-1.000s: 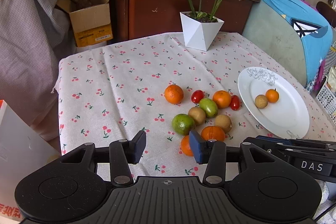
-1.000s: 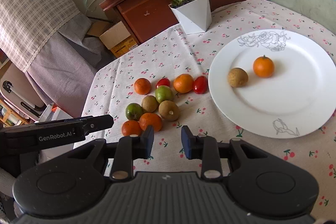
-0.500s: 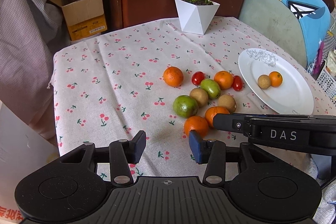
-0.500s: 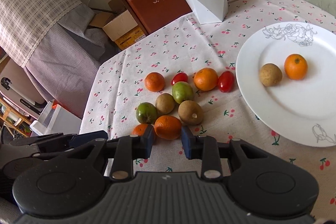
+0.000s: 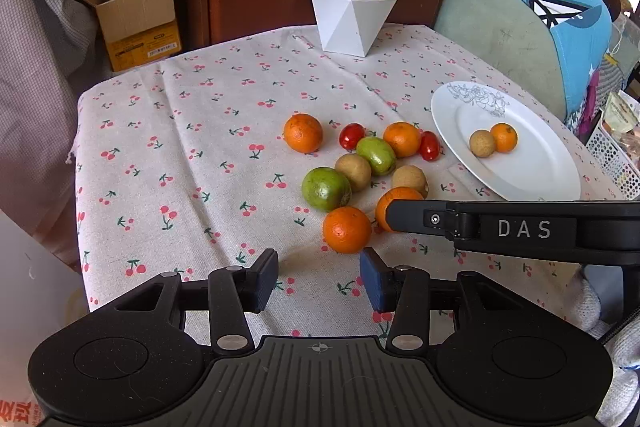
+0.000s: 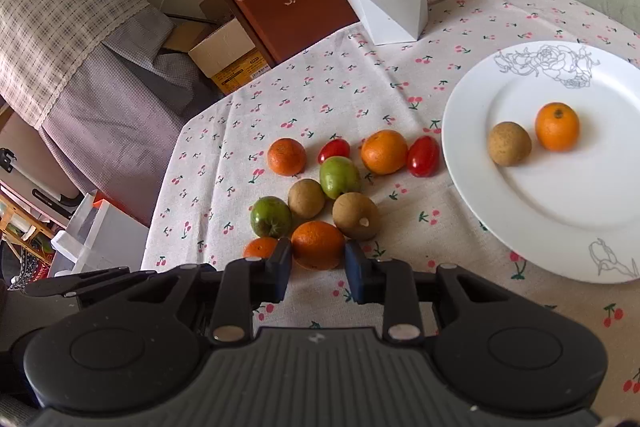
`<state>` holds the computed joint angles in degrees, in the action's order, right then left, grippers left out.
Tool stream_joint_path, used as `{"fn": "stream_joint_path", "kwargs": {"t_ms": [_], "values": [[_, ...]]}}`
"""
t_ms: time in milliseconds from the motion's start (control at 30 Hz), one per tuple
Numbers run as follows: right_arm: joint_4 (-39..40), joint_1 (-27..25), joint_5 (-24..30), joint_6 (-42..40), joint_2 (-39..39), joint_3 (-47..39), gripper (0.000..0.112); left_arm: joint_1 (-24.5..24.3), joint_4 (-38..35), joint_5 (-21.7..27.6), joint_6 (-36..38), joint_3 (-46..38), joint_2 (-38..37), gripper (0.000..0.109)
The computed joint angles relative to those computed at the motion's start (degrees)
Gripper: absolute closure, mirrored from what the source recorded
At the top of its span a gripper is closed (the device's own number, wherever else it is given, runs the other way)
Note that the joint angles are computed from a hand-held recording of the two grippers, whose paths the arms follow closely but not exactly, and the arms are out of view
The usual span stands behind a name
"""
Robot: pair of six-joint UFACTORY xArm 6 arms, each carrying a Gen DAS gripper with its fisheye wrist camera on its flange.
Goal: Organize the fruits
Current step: 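Return to the pile and grasp another orange with the left tool while the right tool grasps an orange, then lower both held oranges onto the white plate and open both tools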
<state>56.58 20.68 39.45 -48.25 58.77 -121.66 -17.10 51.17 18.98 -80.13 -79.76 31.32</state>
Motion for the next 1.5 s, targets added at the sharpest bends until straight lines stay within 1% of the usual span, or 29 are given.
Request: {"fn": "stream_joint_path", "kwargs": {"t_ms": [100, 133, 167, 267, 367, 400, 433, 533, 600, 700, 800, 900, 967, 1200, 1300, 1500], "values": [[0.7, -0.8, 0.1, -0.4, -1.5, 2.1, 0.084, 0.1, 1.6, -1.4, -2.1, -0.9, 1.0, 0.065], [0.7, -1.0, -0.2, -0.5, -2.1, 2.9, 0.086, 0.1, 2.1, -1.6, -2.8, -1.4, 1.4, 0.066], [0.7, -1.2, -0.5, -0.7, -2.6, 3.6, 0.089, 0.1, 2.7, -1.5, -3.5, -1.8, 1.7, 0.066], [1.3, -1.7, -0.3, -0.8, -3.2, 4.5, 0.09, 0.1, 3.8, -1.4, -5.3, -2.9, 2.6, 0.067], [0.7, -2.0, 0.8, 0.0, -2.4, 3.4, 0.089, 0.1, 4.8, -1.3, -6.7, -3.8, 3.3, 0.068], [0.9, -2.1, 1.5, 0.2, -2.2, 3.0, 0.086, 0.0, 5.6, -1.0, -7.4, -4.1, 3.5, 0.068], [1.0, -2.1, 2.0, 0.6, -2.1, 2.8, 0.086, 0.0, 6.5, -0.7, -8.0, -4.3, 3.7, 0.068], [0.8, -1.8, 1.8, -0.2, -2.3, 3.2, 0.086, -0.1, 6.9, -0.4, -7.5, -4.5, 3.8, 0.069], [0.7, -1.7, 2.2, 0.0, -2.3, 3.2, 0.086, -0.1, 7.8, 0.0, -7.6, -4.4, 3.7, 0.072], [0.0, -1.5, 1.9, 0.3, -2.1, 3.1, 0.086, 0.1, 10.0, -0.3, -9.2, -4.6, 3.9, 0.073], [-0.3, -1.4, 1.8, 1.4, -1.7, 2.6, 0.083, 0.1, 12.4, -0.3, -10.8, -5.1, 4.4, 0.073], [-0.2, -1.3, 1.7, 2.1, -1.2, 1.9, 0.083, 0.2, 13.6, -0.4, -12.2, -5.2, 4.5, 0.075], [-0.2, -1.2, 2.0, 2.4, -0.7, 1.2, 0.082, 0.4, 14.3, -0.8, -12.8, -5.1, 4.4, 0.083], [-0.1, -1.3, 3.4, 3.1, 0.8, -0.9, 0.082, 0.7, 13.7, -1.5, -13.5, -3.7, 3.4, 0.083], [0.0, -1.2, 2.9, 2.1, 0.5, -0.3, 0.083, 0.8, 12.8, -1.8, -13.2, -3.4, 3.1, 0.083], [0.6, -0.8, 1.2, 0.5, -1.0, 1.6, 0.084, 0.4, 13.5, -1.0, -14.1, -3.0, 2.2, 0.083]]}}
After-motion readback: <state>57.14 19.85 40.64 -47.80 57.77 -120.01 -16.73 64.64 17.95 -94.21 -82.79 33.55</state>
